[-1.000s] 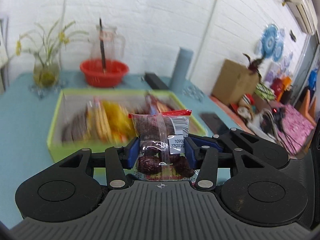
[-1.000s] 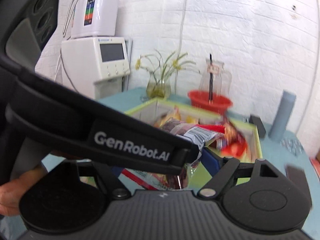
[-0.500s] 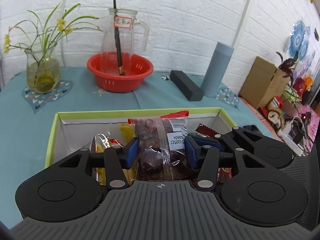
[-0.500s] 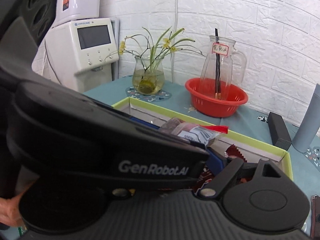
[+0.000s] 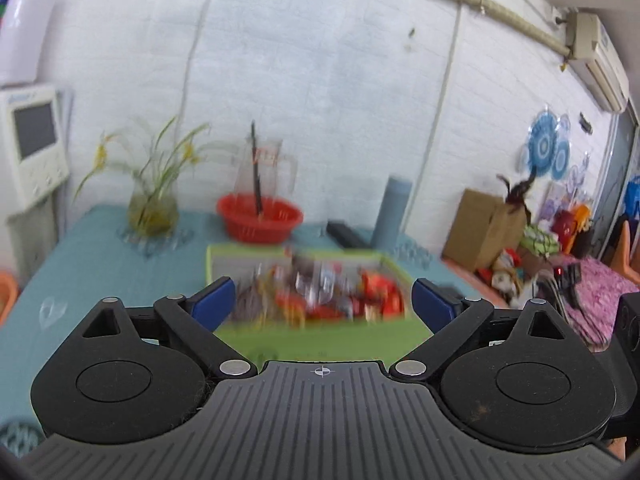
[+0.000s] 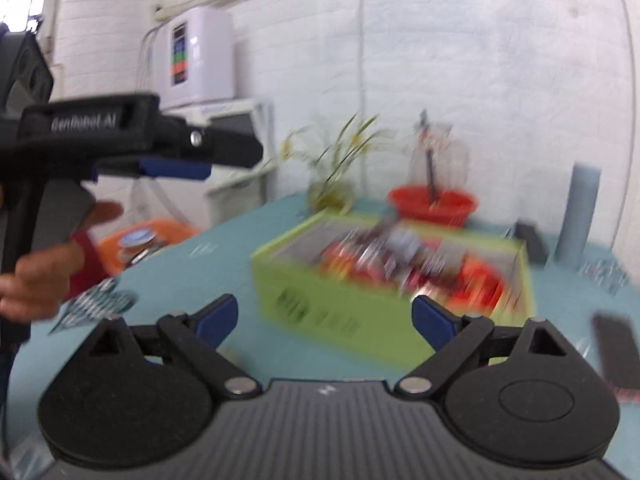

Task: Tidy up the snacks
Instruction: 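Move the left gripper to the blue cookie packet and grasp it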

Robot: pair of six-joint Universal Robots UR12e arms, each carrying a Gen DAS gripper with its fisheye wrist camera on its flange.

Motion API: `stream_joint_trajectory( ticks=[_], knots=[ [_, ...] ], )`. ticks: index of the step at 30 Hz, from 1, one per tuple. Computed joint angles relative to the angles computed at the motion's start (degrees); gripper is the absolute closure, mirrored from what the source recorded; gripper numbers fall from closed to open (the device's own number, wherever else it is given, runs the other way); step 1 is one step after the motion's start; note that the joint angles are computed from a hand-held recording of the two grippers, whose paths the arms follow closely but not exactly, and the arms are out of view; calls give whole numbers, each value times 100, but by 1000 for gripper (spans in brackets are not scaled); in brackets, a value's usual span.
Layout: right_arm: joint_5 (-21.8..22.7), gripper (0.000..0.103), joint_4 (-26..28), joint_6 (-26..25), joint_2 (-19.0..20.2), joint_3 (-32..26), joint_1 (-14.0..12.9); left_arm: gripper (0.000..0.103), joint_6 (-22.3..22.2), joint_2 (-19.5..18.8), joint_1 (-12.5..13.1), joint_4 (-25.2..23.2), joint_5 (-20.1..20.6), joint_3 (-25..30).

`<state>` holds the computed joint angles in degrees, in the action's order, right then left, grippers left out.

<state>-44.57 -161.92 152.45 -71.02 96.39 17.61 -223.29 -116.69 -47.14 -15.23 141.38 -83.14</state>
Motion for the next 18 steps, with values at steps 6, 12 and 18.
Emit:
stream_joint_trajectory(
  ticks=[6,12,18],
  knots=[
    [-229,10,799,-521,-698,1039,-97,24,-1632,179,-411,-1422,-713,-342],
    [-278,10,1001,-603,-1077,1487,-246,28,-2037,160,-683,-1974,-1034,-356],
    [-467,10,393,-69,-1116,1599,-373,48,-2005,-23,-654,-3052,-1414,15]
  ],
)
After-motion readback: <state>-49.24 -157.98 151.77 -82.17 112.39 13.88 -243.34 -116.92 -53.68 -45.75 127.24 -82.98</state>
